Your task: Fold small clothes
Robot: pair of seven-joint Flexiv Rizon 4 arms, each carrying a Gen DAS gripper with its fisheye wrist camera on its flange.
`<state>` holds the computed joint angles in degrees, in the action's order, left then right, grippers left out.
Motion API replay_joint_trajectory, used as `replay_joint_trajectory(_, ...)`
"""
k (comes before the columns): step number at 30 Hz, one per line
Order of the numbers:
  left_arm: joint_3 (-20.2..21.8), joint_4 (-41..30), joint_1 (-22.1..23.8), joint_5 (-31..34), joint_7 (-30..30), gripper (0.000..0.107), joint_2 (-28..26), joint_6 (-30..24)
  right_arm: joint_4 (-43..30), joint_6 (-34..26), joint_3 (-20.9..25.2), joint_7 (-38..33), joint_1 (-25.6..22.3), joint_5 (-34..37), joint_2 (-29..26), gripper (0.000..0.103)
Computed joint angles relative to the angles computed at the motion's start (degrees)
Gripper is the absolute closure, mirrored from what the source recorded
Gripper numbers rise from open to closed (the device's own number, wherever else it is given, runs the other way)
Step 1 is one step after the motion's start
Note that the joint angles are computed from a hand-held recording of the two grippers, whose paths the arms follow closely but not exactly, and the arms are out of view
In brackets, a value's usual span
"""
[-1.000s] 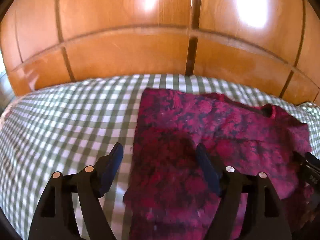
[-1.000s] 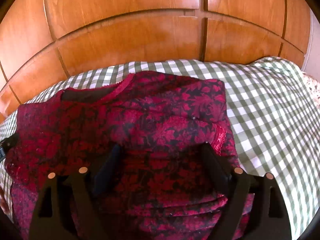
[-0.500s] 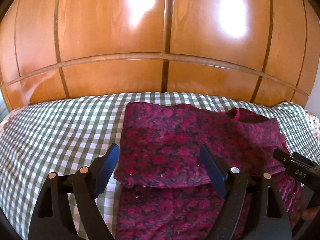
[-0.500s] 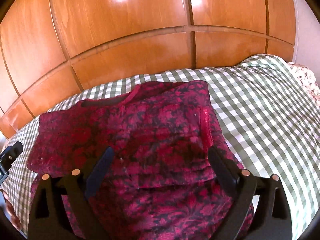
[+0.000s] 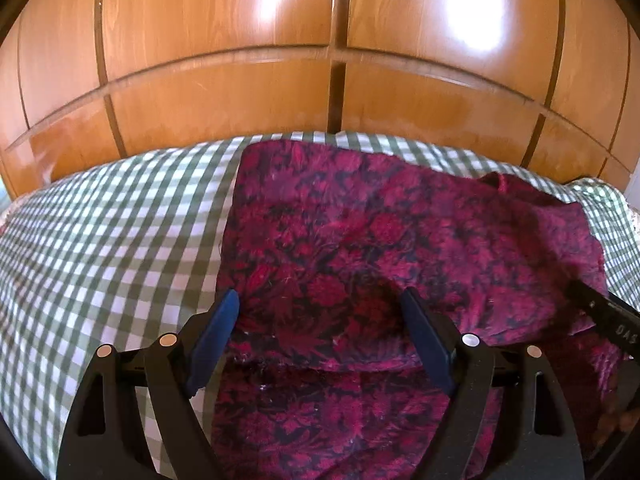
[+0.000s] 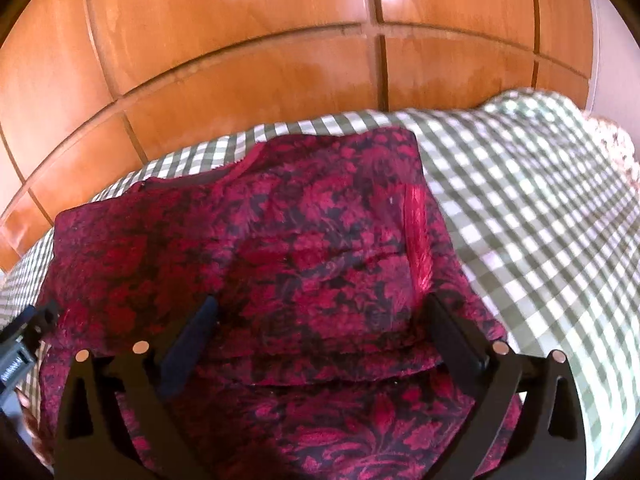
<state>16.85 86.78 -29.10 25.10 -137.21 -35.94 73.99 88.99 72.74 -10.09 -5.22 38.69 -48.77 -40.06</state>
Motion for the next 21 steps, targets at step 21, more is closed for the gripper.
replay_joint_trajectory(21, -20.1, 37.7, 17.4, -19.6, 19.1, 0.032, 19.9, 13.3, 21.3, 4.9, 6.0, -4.0, -4.0, 3.5, 15.0, 0.002)
